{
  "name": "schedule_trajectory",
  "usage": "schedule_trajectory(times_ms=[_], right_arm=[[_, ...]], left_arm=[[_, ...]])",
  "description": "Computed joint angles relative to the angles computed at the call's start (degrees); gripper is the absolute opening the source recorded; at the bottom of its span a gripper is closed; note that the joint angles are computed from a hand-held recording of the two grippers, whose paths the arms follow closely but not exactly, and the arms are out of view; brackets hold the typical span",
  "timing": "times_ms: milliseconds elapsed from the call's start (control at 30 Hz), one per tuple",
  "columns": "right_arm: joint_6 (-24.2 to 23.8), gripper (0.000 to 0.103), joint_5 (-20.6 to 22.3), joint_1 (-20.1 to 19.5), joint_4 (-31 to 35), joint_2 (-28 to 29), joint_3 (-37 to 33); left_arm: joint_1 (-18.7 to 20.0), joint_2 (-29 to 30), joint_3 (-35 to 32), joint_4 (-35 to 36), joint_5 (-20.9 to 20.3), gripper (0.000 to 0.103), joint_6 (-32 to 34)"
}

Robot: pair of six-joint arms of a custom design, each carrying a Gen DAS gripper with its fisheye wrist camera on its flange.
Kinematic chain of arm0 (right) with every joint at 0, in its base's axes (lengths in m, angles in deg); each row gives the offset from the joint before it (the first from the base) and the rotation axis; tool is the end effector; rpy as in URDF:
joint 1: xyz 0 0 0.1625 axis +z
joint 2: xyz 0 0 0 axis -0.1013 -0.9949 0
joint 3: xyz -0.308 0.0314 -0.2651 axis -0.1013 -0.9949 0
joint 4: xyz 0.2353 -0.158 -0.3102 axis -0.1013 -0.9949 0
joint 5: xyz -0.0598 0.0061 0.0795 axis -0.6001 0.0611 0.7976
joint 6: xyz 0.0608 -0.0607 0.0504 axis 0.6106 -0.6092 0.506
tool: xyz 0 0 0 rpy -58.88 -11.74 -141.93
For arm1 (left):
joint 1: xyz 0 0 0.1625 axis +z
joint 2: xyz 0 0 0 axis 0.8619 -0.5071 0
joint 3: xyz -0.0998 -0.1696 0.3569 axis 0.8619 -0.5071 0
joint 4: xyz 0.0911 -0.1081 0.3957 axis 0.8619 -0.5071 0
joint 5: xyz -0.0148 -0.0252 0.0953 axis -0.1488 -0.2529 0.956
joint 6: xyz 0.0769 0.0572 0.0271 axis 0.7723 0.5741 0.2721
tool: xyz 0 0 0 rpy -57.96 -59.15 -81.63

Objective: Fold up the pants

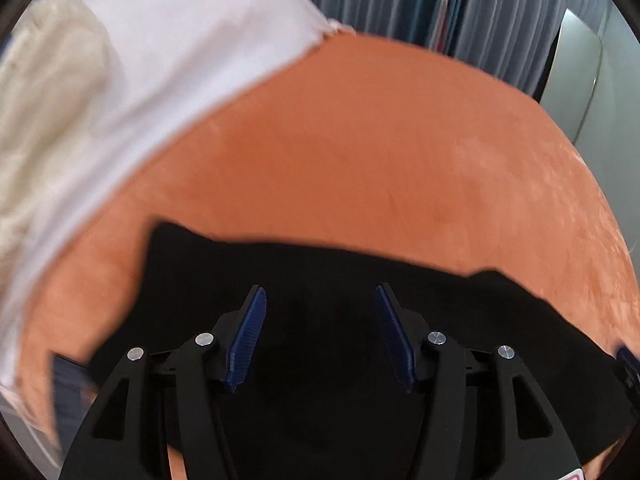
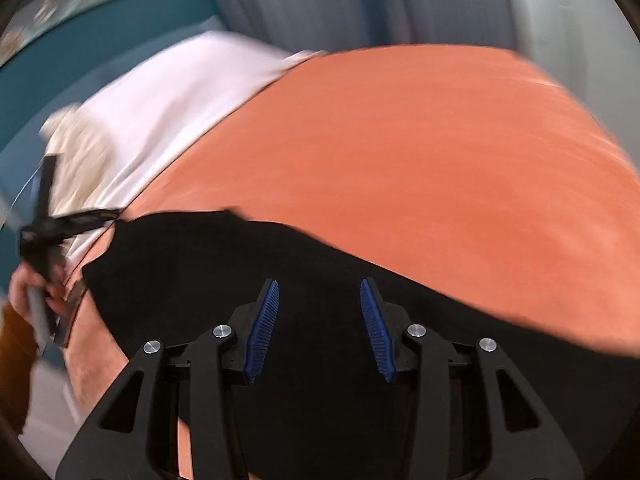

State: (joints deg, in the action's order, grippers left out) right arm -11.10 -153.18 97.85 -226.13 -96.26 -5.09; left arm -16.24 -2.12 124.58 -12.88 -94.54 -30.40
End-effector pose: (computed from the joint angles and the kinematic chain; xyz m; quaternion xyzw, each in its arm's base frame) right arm 0.1478 -0.7062 0.2569 0.4001 -0.8977 0.1429 0.1164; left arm -0.2446 -0.5360 0.1793 -0.2150 0.7956 -0.4021 0.3988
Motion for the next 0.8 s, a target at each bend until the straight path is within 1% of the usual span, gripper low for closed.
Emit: schedule_trajectory(times_ms=[33, 67, 100, 167, 200, 233, 267, 300, 333, 367, 400, 433, 467, 500, 533, 567, 600, 633, 667, 700, 733, 800], right_arm=[[0.5, 0.041, -0.8, 1.6, 0.3, 3.9, -2.9], [0.7, 0.041, -1.4, 2.6, 1.9, 6.6, -5.8], [2.1, 0.041, -2.0, 4.0, 4.9, 10.6, -10.1], [4.9, 0.048, -3.1, 5.2, 12.1, 16.9, -17.9], [6.0, 0.049, -4.5, 5.8, 14.2, 18.7, -19.7], [5.8, 0.031, -6.3, 6.3, 14.5, 20.7, -20.6], [3.9, 0.007, -7.8, 6.8, 14.3, 21.9, -20.3], [1.8, 0.006, -9.8, 7.7, 11.6, 22.3, -19.3], [-0.2, 0.004, -10.2, 8.3, 6.6, 21.5, -16.4], [-1.3, 0.004, -8.9, 8.6, 3.2, 21.2, -15.5], [-1.0, 0.004, -8.1, 8.7, 1.7, 21.4, -15.7], [-1.2, 0.000, -9.7, 8.8, -2.1, 22.5, -15.8], [-2.1, 0.000, -13.7, 8.9, -4.3, 24.7, -17.6], [-1.6, 0.000, -16.2, 8.4, -4.0, 26.4, -19.2], [0.7, 0.000, -16.3, 8.1, -1.8, 26.3, -20.1], [3.5, 0.000, -14.0, 7.6, -1.7, 24.3, -18.7], [5.0, 0.001, -9.3, 6.7, -3.6, 20.6, -14.9], [5.4, 0.007, -5.8, 6.0, -5.7, 16.8, -10.8], [4.5, 0.009, -3.1, 5.0, -7.6, 12.3, -6.2], [3.6, 0.009, -2.0, 4.2, -8.3, 9.1, -3.2], [2.2, 0.009, -0.6, 2.2, -8.1, 3.9, 0.9], [2.3, 0.009, 0.3, -1.5, -7.6, -2.3, 5.1]], left_arm=[[0.9, 0.1, 1.4, -3.9, -0.6, 0.055, 1.1], [1.7, -0.1, 3.0, -7.7, -1.0, 0.055, 2.2], [2.0, -0.1, 3.8, -9.1, -1.3, 0.055, 2.1], [3.3, 0.0, 4.9, -9.8, -1.5, 0.055, 1.3], [3.6, 0.1, 5.1, -9.8, -1.3, 0.055, 1.4], [3.5, 0.2, 5.4, -8.5, -0.3, 0.055, 0.9], [3.6, 1.1, 4.2, -5.7, 0.7, 0.055, -0.2], [3.7, 2.2, 2.4, -1.4, 1.4, 0.055, -2.0], [4.1, 3.2, 0.9, 2.7, 2.1, 0.055, -3.9], [4.4, 3.9, -0.5, 5.8, 2.7, 0.056, -5.5], [5.0, 4.4, -1.5, 7.5, 3.1, 0.058, -6.5], [5.5, 5.2, -2.7, 9.8, 3.5, 0.063, -8.6], [5.5, 5.5, -3.4, 12.8, 3.7, 0.066, -11.0], [5.9, 6.3, -4.8, 15.9, 3.7, 0.071, -13.1], [5.7, 6.0, -4.7, 16.7, 3.4, 0.071, -14.2], [5.6, 5.4, -4.1, 15.5, 3.5, 0.071, -13.8], [5.3, 4.5, -3.4, 14.9, 3.6, 0.071, -14.2], [4.6, 3.8, -2.9, 15.7, 3.7, 0.071, -16.3], [3.6, 2.6, -2.1, 18.0, 3.5, 0.070, -19.3], [2.9, 1.9, -1.7, 19.6, 3.5, 0.070, -21.4], [1.5, 1.1, -1.0, 20.6, 3.5, 0.070, -22.7], [-0.7, 0.6, -0.8, 22.7, 3.3, 0.070, -24.3]])
